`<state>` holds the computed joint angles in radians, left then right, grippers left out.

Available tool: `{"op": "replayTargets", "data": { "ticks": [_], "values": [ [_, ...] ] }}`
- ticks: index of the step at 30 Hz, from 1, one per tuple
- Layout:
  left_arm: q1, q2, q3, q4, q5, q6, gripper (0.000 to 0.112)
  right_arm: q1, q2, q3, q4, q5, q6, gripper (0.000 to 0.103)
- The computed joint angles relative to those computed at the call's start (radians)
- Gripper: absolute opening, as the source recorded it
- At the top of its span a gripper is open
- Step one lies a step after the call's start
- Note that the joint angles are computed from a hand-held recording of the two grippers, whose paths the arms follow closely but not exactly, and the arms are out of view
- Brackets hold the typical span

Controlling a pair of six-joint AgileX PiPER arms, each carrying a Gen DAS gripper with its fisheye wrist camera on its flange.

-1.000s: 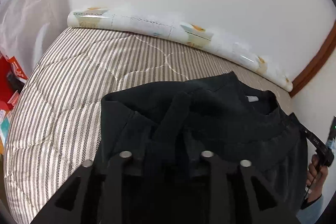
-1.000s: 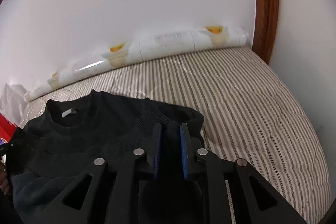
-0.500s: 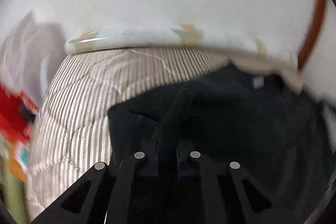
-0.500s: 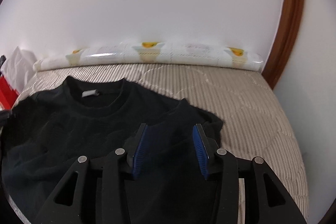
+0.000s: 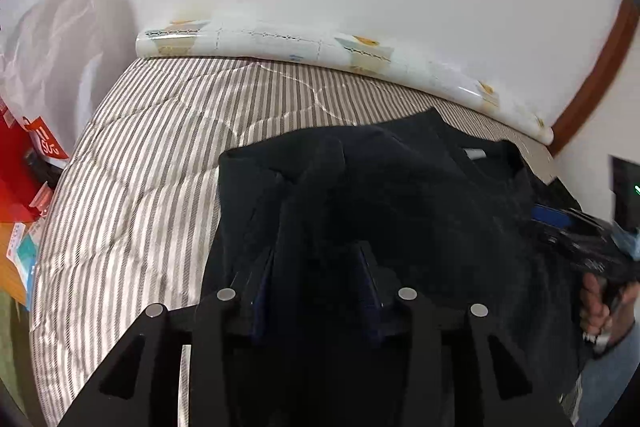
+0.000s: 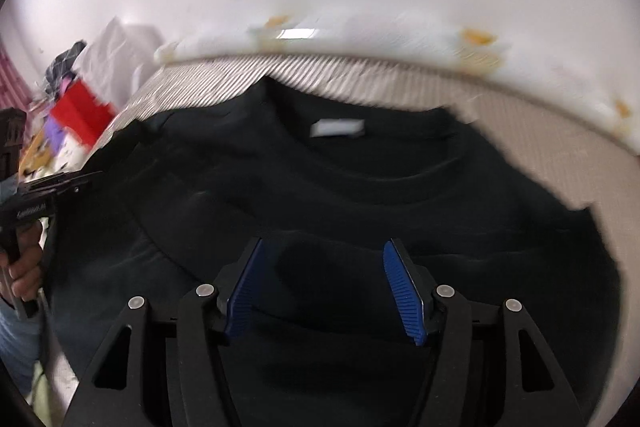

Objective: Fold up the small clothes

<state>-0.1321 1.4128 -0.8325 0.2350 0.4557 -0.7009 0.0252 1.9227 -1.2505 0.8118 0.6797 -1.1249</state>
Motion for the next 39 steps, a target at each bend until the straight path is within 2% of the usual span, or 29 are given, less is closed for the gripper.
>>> {"op": "replayTargets", "data": {
  "ticks": [1,3,4,5,6,7,10,12,15,17,22,24,25,27,30,31,35,36,38,39],
  "values": [
    [-0.007,-0.027,0.021,0.005,0.008,-0.009,0.036,0.025,0.009,-0.007,-0.054,-0.015,0.063,0.061],
    [-0.015,-0.079,0.065,0.007,0.004,-0.018,0.038,0.078,-0.013,0.049,-0.089,-0.134,0.072,0.059],
    [-0.017,-0.104,0.088,0.005,0.001,-0.017,0.038,0.096,-0.031,0.086,-0.068,-0.186,0.031,0.045],
    [-0.016,-0.12,0.101,-0.001,0.0,-0.012,0.039,0.107,-0.043,0.113,-0.031,-0.208,-0.032,0.033],
    [-0.016,-0.136,0.113,-0.01,0.003,-0.005,0.039,0.117,-0.054,0.134,-0.012,-0.231,-0.067,0.017],
    [-0.017,-0.156,0.129,-0.018,0.007,-0.001,0.039,0.131,-0.067,0.154,-0.019,-0.263,-0.071,0.009],
    [-0.005,-0.19,0.152,-0.058,0.008,0.036,0.039,0.155,-0.091,0.186,-0.049,-0.312,-0.05,0.005],
    [0.008,-0.214,0.166,-0.089,0.015,0.064,0.039,0.145,-0.107,0.197,0.0,-0.316,-0.094,0.004],
    [0.018,-0.261,0.195,-0.105,0.024,0.074,0.039,0.121,-0.159,0.235,0.245,-0.339,-0.298,0.004],
    [0.021,-0.282,0.209,-0.105,0.029,0.072,0.039,0.131,-0.159,0.226,0.324,-0.357,-0.367,0.004],
    [0.013,-0.299,0.23,-0.088,0.05,0.049,0.042,0.204,-0.047,0.166,0.131,-0.451,-0.159,0.004],
    [0.006,-0.297,0.234,-0.073,0.054,0.031,0.042,0.196,-0.039,0.17,0.155,-0.448,-0.175,0.005],
    [0.007,-0.294,0.234,-0.073,0.054,0.03,0.042,0.189,-0.044,0.169,0.149,-0.439,-0.16,0.009],
    [0.014,-0.285,0.223,-0.083,0.051,0.042,0.043,0.152,-0.073,0.174,0.156,-0.4,-0.131,0.012],
    [0.034,-0.257,0.184,-0.104,0.024,0.093,0.043,0.062,-0.154,0.235,0.294,-0.381,-0.245,0.019],
    [0.038,-0.239,0.168,-0.094,0.012,0.096,0.043,0.03,-0.18,0.261,0.35,-0.388,-0.302,0.02],
    [0.06,-0.088,0.066,-0.048,-0.026,0.075,0.042,-0.091,-0.199,0.282,0.388,-0.466,-0.349,0.021],
    [0.063,-0.052,0.044,-0.038,-0.032,0.065,0.041,-0.111,-0.188,0.276,0.352,-0.481,-0.316,0.021],
    [0.06,0.0,0.024,0.01,-0.07,0.009,0.04,-0.159,-0.133,0.232,0.223,-0.447,-0.23,0.021],
    [0.051,0.015,0.021,0.063,-0.086,-0.044,0.035,-0.165,-0.114,0.219,0.204,-0.443,-0.238,0.021]
  ]
}}
